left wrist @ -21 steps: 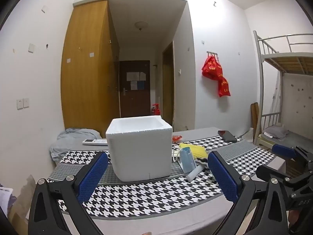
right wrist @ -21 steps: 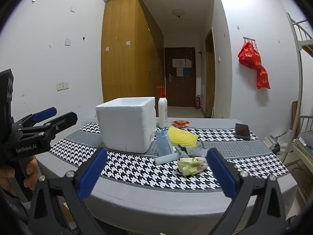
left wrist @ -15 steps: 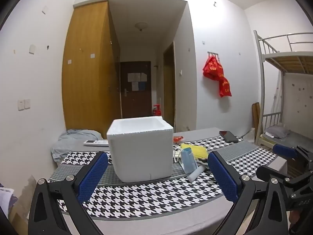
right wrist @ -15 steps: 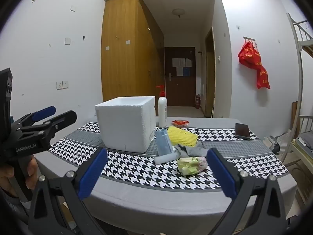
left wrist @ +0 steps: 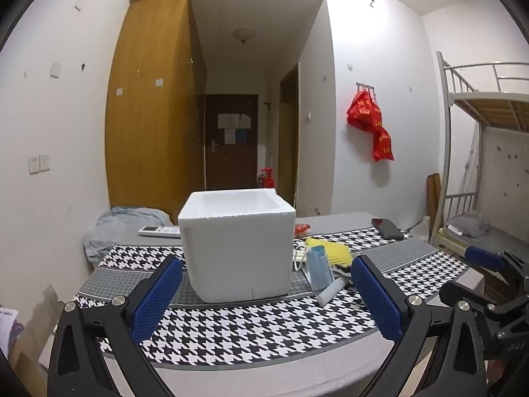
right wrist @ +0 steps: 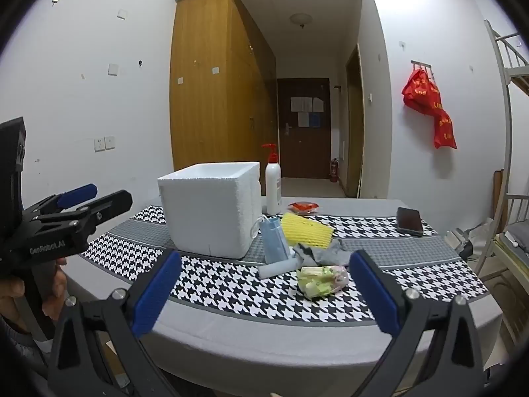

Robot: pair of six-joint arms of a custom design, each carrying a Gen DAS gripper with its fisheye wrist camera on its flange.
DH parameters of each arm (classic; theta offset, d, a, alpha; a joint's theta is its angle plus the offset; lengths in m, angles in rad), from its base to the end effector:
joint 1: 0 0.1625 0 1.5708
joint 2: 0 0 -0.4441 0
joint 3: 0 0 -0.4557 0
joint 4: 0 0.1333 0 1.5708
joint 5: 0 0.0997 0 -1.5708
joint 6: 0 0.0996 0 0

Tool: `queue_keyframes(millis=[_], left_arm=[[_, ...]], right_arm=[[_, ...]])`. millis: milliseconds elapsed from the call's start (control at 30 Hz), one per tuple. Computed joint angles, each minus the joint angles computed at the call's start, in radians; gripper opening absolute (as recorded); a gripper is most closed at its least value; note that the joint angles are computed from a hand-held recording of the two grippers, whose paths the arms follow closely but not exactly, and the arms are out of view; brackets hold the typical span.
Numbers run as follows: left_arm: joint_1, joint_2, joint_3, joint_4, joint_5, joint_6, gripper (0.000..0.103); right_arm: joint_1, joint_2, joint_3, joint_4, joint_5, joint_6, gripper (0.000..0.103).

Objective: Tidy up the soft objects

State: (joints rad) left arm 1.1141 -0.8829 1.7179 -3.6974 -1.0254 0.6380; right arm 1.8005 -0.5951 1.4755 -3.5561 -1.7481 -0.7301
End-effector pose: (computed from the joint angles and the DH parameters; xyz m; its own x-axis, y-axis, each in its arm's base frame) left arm -0.1414 -0.7073 0.2402 -0.7206 0.0906 -0.6874 0.6856 0.2407 -0.6870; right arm 0.2926 -0.7432 0.1051 -0.6727 -0.3444 0.6549 -0.7394 0.2788 -0.6129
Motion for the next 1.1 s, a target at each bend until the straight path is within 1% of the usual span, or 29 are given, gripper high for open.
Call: queue_keyframes(millis=[133,267,467,633,1100], left_arm=[[0.003,-0.011,0.007,0.02,-0.021,-0.014,0.102],[0.002,-0.006,0.005,-0.01,-0.014,0.001,0.102],[0.001,-0.002,-0.002,-0.012,-0.014,0.008,0.102],[0.001,0.013,-0.018,-0.028,-0.005,0.04,0.102],[0.013,0.025,-0.054,0.034,-0.015,0.009,0.102]], right_arm=[[-0.001,-0.004,-0.001,0.005,0.0,-0.004,0.103],[0.001,-0.002,-0.007,0.009,-0.005,-0.004,0.103],[0.001,-0.002,-0.011,0.018,-0.001,-0.004,0.103],[0.004,0.0,-0.014,0.015,-0.005,-0.004,0.103],[0.0,0.006,-0.025,0.004,-0.024,0.006,0.103]])
